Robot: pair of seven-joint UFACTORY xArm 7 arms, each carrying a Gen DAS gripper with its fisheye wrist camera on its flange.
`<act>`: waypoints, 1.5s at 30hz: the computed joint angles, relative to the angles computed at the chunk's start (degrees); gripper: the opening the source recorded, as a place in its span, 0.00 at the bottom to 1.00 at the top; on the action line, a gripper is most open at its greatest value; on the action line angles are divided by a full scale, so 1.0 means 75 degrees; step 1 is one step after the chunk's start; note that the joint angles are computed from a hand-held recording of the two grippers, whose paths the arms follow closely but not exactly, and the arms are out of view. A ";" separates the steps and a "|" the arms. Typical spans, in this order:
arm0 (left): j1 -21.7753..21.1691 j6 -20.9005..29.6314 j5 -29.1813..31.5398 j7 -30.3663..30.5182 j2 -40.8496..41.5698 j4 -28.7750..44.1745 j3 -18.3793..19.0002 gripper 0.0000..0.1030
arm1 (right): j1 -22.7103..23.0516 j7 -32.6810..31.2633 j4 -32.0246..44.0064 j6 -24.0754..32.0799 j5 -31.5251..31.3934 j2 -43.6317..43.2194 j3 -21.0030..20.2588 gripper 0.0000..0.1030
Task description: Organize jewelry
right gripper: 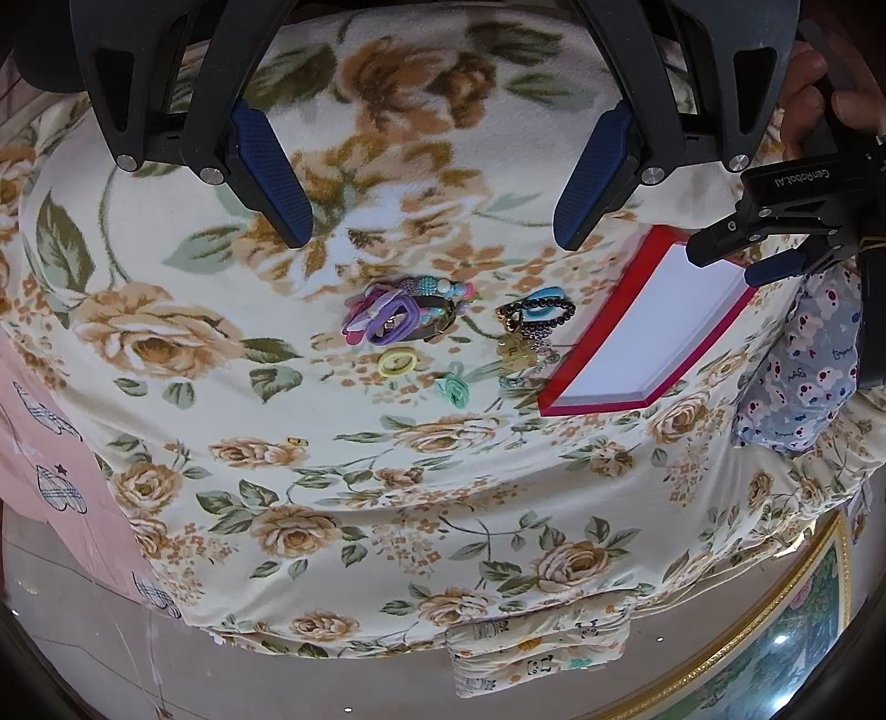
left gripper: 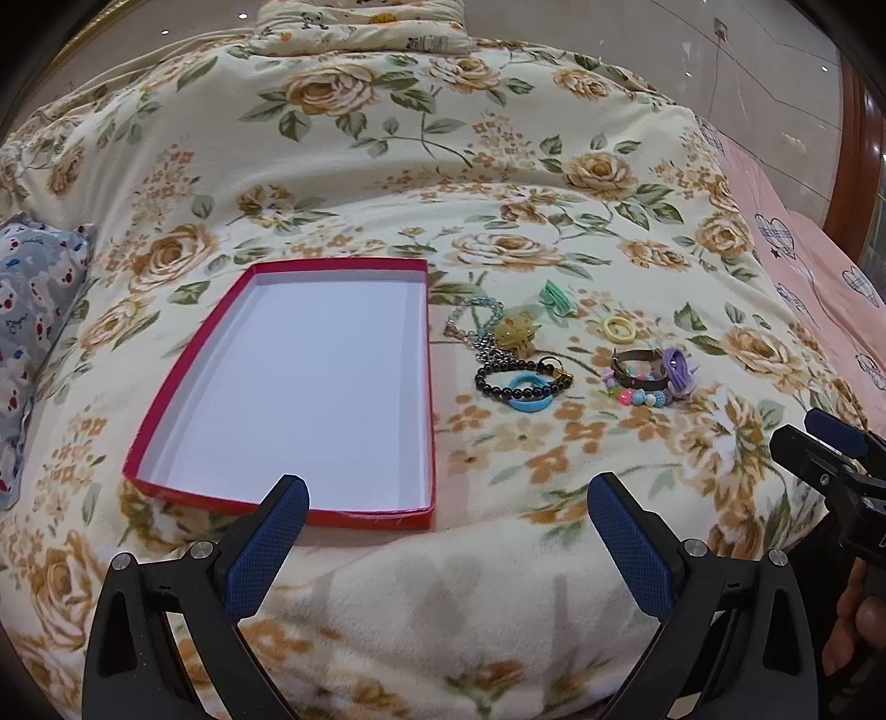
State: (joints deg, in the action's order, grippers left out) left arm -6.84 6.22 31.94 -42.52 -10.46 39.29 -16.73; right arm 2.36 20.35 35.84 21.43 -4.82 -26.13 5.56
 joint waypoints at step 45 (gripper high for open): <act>-0.1674 0.1623 -0.3604 0.5063 0.4335 0.4586 0.1201 0.63 | -0.0043 -0.1509 0.2055 0.0455 0.1988 0.3095 -0.0738 0.41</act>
State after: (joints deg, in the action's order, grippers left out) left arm -19.39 18.39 4.91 -4.54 22.05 73.68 -7.72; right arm 2.04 9.04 51.25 24.84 10.10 -2.91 0.02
